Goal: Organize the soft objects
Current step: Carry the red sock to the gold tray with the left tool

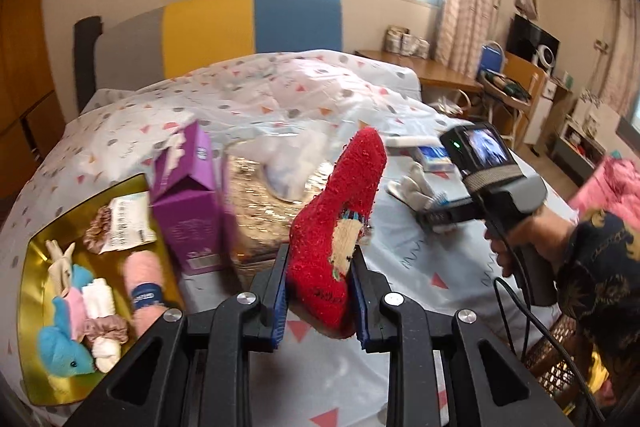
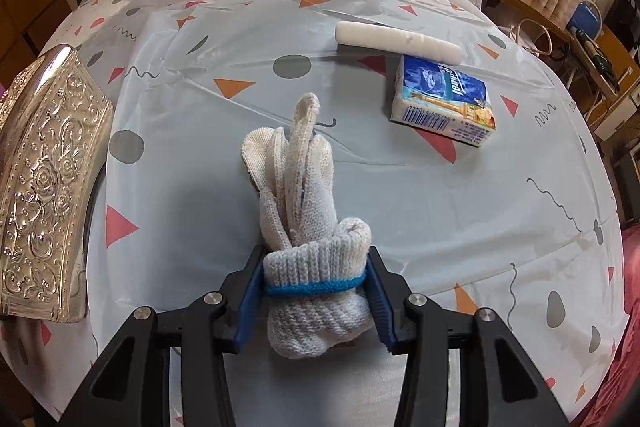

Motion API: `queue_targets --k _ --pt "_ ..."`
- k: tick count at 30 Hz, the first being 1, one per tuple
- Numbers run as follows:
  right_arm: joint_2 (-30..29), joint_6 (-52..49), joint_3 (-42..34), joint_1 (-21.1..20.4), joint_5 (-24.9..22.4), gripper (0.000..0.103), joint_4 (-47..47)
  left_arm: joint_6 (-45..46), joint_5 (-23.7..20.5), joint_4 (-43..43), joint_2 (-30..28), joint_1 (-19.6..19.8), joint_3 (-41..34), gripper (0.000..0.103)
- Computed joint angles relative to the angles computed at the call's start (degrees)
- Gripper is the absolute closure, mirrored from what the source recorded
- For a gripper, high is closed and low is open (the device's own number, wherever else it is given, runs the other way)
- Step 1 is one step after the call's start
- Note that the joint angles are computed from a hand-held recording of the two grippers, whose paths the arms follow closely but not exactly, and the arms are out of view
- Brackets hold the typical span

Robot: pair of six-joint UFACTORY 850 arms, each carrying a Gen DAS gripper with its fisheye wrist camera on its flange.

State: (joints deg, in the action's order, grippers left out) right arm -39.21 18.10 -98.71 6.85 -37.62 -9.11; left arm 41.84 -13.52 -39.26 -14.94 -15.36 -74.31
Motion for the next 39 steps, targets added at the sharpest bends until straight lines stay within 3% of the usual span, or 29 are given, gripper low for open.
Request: queue_targets --k 10,16,26,31,36,39 --pt "0.6 0.7 1.1 0.7 0.9 0.056 -3.4 -4.2 0.7 1.9 0.6 2.7 0.7 0.076" --pt "0.6 0.8 1.0 0.8 0.8 0.056 -3.8 -4.8 -0.8 -1.9 0.7 7.1 1.1 0.076" --pt "0.6 0.7 1.2 1.0 0.9 0.056 -5.1 -35.1 -0.6 16.1 -1.1 18.0 -0.1 0.076" --pt "0.6 0.8 1.1 1.1 0.8 0.056 -5.9 -32.4 -5.1 6.9 -3.5 21.6 -1.8 0.076" --pt "0.6 1.1 1.2 1.3 0.7 0.056 -6.4 -25.1 -10.2 -4.2 -7.0 22.1 -5.7 0.076" --pt "0.6 1.4 1.2 1.3 0.6 0.056 -6.8 -27.2 -11.7 -4.6 -10.0 21.4 -10.1 0.076"
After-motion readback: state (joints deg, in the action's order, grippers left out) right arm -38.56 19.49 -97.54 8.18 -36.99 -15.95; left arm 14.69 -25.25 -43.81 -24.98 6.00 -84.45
